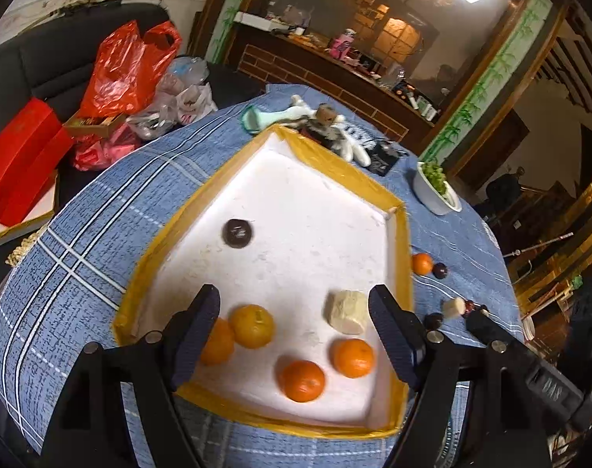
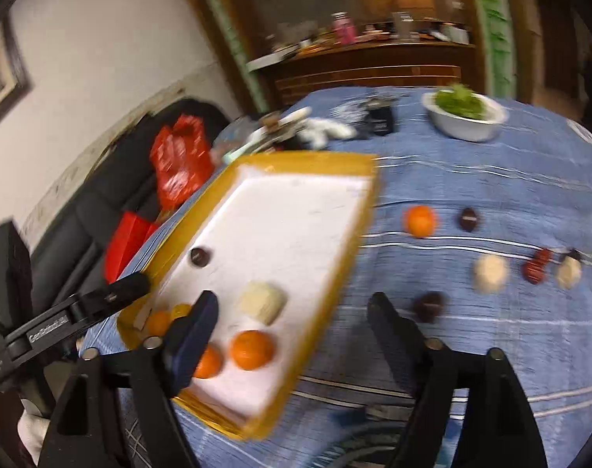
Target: Organize fruits
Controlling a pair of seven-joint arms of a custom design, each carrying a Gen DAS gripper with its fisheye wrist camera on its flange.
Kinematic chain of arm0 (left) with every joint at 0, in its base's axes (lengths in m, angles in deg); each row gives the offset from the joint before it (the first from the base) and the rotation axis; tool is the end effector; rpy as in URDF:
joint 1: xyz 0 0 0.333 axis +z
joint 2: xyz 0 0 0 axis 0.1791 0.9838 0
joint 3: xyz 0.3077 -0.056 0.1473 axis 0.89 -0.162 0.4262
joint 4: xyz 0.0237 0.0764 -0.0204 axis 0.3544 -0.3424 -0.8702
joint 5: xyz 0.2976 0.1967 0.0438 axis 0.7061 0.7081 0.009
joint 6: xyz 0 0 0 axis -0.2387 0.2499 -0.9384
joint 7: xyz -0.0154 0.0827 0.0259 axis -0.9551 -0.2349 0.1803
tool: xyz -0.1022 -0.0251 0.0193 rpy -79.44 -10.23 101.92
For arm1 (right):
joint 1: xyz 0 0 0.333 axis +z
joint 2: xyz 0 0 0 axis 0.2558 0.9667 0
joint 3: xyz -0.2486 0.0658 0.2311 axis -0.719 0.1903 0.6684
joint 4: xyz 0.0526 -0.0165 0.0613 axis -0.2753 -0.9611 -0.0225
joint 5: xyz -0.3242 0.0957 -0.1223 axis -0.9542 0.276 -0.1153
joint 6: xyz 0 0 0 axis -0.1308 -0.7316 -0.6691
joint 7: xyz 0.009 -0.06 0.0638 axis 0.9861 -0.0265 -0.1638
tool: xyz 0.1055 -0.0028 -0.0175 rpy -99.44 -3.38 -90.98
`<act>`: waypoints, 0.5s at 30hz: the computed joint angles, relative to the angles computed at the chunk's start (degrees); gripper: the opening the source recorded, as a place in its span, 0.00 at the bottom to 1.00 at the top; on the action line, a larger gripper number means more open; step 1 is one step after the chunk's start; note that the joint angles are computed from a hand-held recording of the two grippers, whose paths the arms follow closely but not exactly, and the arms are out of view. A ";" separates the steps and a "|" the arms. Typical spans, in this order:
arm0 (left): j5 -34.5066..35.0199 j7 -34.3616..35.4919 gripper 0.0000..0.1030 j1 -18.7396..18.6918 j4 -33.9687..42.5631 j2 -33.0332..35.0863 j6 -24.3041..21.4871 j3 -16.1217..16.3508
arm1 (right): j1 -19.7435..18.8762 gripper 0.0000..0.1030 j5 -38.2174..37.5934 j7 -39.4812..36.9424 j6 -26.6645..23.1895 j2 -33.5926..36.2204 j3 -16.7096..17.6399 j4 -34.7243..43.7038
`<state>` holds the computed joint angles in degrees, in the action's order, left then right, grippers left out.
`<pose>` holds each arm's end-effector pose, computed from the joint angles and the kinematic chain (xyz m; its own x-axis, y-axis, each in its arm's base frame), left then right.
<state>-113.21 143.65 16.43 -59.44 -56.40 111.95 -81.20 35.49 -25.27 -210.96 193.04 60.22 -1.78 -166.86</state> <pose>0.5756 0.0025 0.4423 -0.3443 -0.8445 0.4101 -0.7972 0.0322 -0.6029 0.5365 0.2358 0.4334 -0.2364 -0.9082 -0.3454 -0.6470 0.4124 -0.6414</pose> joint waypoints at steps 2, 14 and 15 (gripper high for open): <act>-1.23 2.26 0.77 -0.37 -1.35 -1.71 -0.33 -0.50 | -0.46 0.90 -3.83 4.96 -0.60 -3.83 -1.42 -4.15; 1.57 10.52 0.81 -10.60 -8.01 -5.84 1.16 -4.18 | -13.63 0.82 -6.54 8.08 -4.30 -17.95 0.24 -23.81; 1.37 11.87 0.81 -11.86 -8.38 -5.69 3.04 -4.86 | -14.94 0.72 -6.96 8.21 -2.33 -17.34 0.13 -23.97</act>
